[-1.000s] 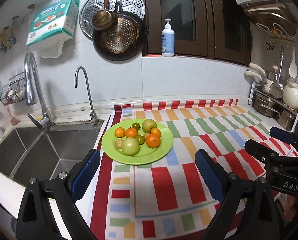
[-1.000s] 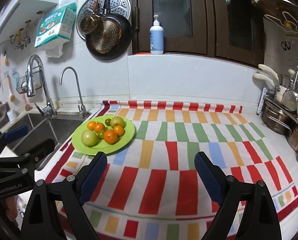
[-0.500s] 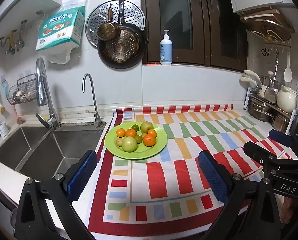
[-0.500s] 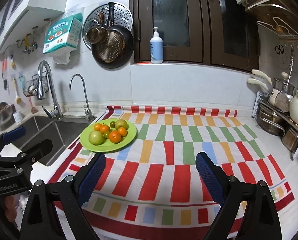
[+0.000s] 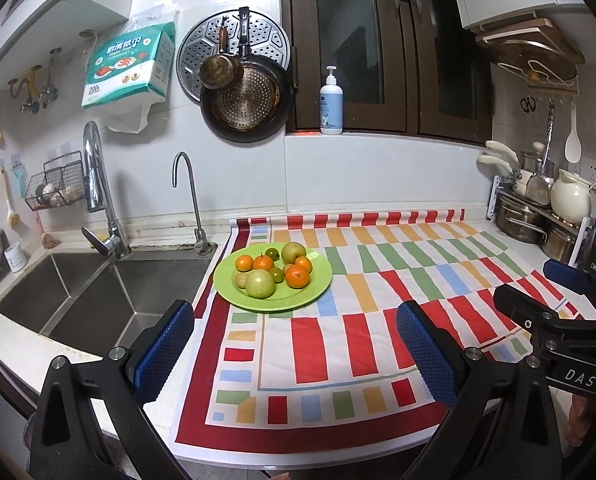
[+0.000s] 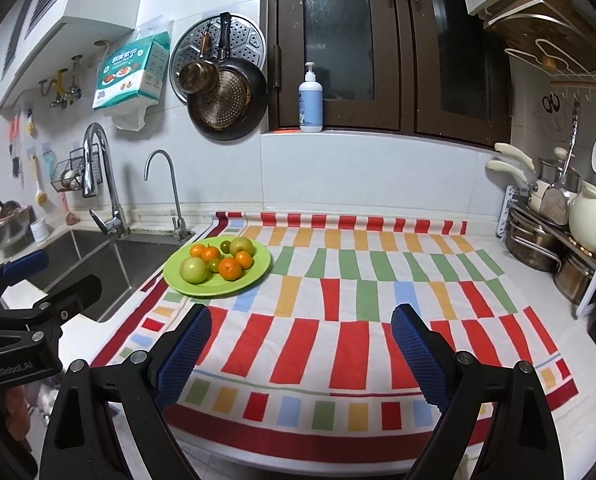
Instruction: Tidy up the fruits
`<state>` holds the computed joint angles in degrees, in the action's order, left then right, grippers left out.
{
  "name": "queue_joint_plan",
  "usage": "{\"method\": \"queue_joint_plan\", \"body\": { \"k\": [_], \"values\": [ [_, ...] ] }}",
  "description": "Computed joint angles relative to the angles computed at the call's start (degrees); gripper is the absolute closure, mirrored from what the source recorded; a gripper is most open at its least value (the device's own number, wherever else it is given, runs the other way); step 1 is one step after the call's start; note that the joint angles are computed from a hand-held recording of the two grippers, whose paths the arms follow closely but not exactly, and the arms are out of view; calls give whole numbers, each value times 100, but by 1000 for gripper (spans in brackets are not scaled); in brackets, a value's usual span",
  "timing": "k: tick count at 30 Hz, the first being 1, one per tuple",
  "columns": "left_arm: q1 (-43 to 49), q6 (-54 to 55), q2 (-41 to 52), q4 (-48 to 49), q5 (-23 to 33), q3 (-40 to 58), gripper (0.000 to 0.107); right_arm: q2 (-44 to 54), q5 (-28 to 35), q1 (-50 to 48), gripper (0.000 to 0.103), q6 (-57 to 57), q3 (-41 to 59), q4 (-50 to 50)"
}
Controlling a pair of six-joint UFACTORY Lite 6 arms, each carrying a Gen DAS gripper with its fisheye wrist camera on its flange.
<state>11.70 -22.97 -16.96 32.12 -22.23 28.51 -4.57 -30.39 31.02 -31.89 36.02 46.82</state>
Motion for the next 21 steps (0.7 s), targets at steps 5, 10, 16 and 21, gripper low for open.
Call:
{"method": "queue_joint_plan", "body": {
  "k": [5, 10, 16, 21],
  "values": [
    [-93, 198, -261, -237, 119, -151, 4, -201, -12, -13, 11, 35, -197, -49],
    [-126, 173, -415, -211, 190, -224, 4, -311, -15, -14, 11, 62, -292, -64],
    [-213, 382, -538, -443, 266, -271, 4, -420, 49, -54, 11, 162, -383, -175],
    [-206, 368, -528, -429, 253, -263, 4, -412, 48, -58, 11, 170, -380, -186]
  ]
}}
